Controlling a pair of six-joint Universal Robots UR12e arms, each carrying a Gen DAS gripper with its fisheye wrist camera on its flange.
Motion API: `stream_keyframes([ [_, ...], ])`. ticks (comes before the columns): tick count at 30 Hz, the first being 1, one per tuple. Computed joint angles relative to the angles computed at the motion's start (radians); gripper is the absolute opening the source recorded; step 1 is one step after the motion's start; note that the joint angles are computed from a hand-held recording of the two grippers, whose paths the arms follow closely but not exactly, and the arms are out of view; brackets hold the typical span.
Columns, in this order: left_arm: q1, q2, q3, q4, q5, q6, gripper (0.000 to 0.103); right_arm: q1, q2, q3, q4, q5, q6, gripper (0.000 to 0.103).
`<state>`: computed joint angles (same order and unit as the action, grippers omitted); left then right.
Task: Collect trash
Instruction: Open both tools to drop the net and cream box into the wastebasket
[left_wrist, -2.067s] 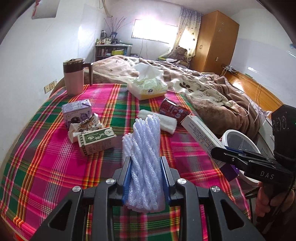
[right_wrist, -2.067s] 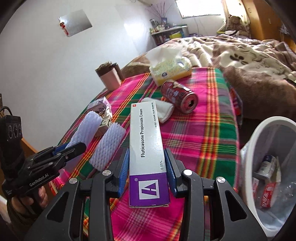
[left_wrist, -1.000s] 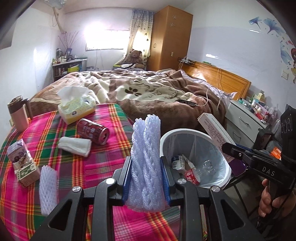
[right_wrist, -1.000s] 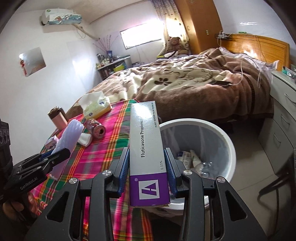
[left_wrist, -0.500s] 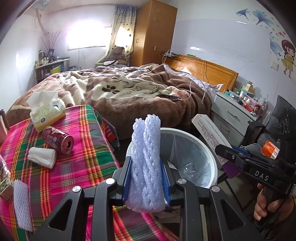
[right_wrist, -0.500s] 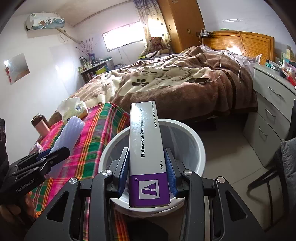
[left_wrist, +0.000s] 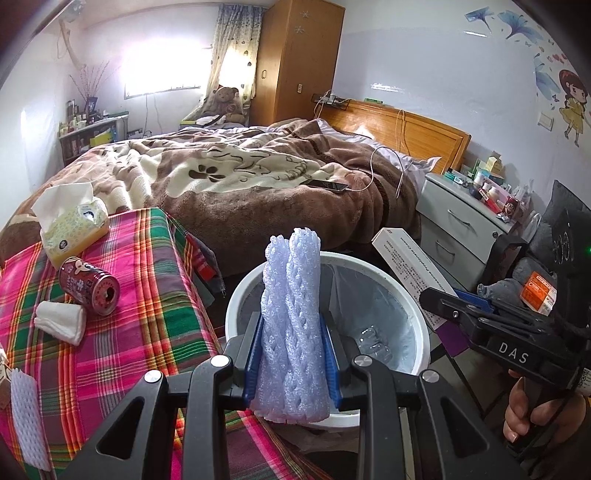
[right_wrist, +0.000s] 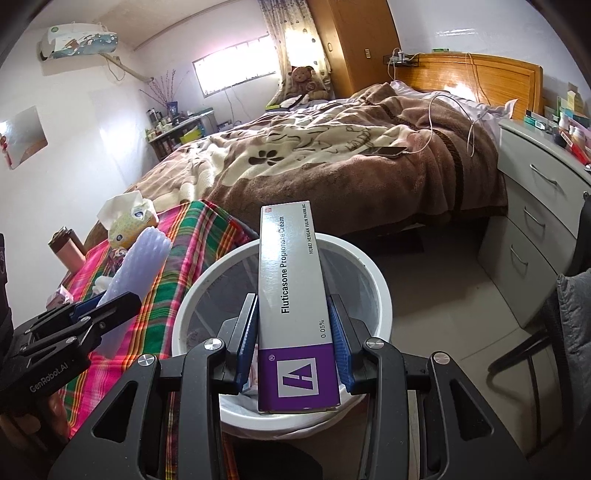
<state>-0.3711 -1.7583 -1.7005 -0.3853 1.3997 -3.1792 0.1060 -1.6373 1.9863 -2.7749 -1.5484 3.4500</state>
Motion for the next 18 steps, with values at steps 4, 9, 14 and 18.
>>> stream_keyframes([
  [4,-0.007,-0.007,0.004,0.011,0.016,0.006,0.03,-0.003,0.002,-0.004,0.011,-0.001,-0.009,0.038],
  [9,-0.009,-0.018,0.016,-0.002,0.021,0.003,0.031,-0.009,0.011,-0.011,0.032,0.005,-0.009,0.039],
  [14,-0.011,-0.025,0.018,-0.003,0.027,-0.005,0.049,-0.012,0.021,-0.02,0.062,0.014,-0.024,0.039],
  [18,-0.008,-0.025,0.015,0.006,0.016,-0.011,0.058,-0.007,0.02,-0.021,0.071,-0.012,-0.03,0.04],
])
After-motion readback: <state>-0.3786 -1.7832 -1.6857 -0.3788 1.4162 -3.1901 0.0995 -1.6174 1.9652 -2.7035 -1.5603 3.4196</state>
